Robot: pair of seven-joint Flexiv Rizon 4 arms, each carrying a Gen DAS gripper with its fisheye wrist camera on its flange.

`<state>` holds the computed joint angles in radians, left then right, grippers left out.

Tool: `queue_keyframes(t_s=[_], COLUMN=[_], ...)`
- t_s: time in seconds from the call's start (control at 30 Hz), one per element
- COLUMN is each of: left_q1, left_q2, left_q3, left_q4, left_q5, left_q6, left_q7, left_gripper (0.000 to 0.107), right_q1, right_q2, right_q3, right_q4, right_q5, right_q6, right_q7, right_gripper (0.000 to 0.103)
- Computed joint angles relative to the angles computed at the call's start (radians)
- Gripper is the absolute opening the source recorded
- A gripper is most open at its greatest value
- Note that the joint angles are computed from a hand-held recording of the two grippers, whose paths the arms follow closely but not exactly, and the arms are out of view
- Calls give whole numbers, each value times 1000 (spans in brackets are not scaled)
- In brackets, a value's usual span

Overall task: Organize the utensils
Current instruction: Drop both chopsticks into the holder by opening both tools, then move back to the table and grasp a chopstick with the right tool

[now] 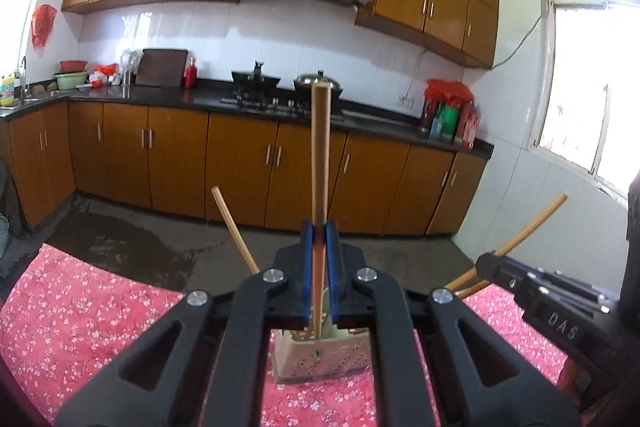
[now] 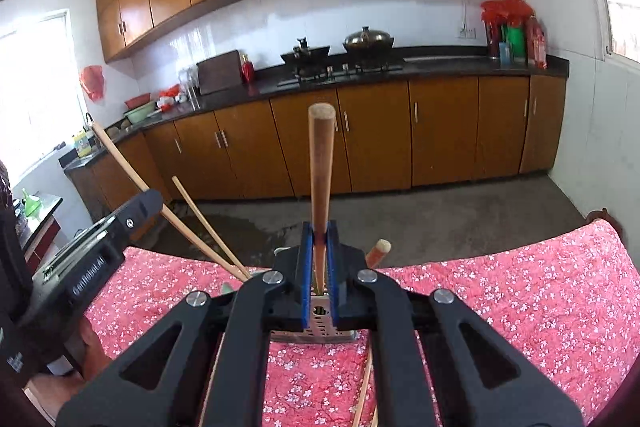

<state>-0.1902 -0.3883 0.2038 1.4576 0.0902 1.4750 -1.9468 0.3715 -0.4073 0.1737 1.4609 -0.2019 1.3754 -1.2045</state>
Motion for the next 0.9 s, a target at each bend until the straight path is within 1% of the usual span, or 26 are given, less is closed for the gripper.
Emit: queue_keyframes(t_s=[0.03,0.07,0.1,0.13,0.2,0.23,0.3,0.43,0.47,0.53,0.57,0.6,0.63,0.7,0.73,0.77,0.83,0.87,0.9], left_q1=[-6,4,3,-5,-2,0,3,-1,-9,-17,-22,-29,-46,-55,-52,-48,-51,-52,-52], left_q2=[-3,1,1,3,9,13,24,51,59,81,94,111,132,178,199,219,254,265,275], left_q3=[12,4,7,20,23,24,23,34,44,58,67,78,102,117,118,118,128,129,131], left_q4=[-5,1,3,6,13,16,30,58,64,82,93,105,121,162,187,211,257,274,295], left_q5=[4,0,2,10,14,16,17,25,34,53,63,78,109,168,190,213,282,318,358], left_q6=[-10,-8,-7,-2,6,8,18,33,36,46,46,38,22,-10,-24,-38,-89,-116,-152], left_q7=[-10,-5,-10,-25,-32,-34,-37,-58,-69,-89,-100,-115,-144,-194,-210,-225,-277,-302,-327], left_gripper=[11,16,25,29,34,34,36,37,38,39,40,41,41,44,45,46,46,46,46], right_q1=[5,5,8,11,15,22,23,35,51,50,52,43,50,73,60,30,-59,-78,-108], right_q2=[1,0,1,3,11,21,18,56,79,100,123,138,162,188,196,196,172,160,139], right_q3=[-7,-7,-13,-20,-33,-48,-55,-102,-137,-155,-172,-172,-198,-260,-259,-226,-92,-56,0], right_q4=[-1,-7,-9,-7,6,21,13,61,97,125,164,192,241,310,346,364,373,376,372], right_q5=[-7,-7,-11,-14,-24,-37,-51,-96,-122,-152,-170,-180,-208,-285,-311,-306,-196,-170,-109], right_q6=[-4,-6,0,7,35,54,66,128,158,173,190,202,219,231,227,208,138,106,69], right_q7=[5,4,12,21,38,53,67,127,160,192,215,224,252,319,338,328,212,185,123], right_gripper=[9,10,14,24,35,35,35,35,35,35,35,35,35,35,35,35,35,35,31])
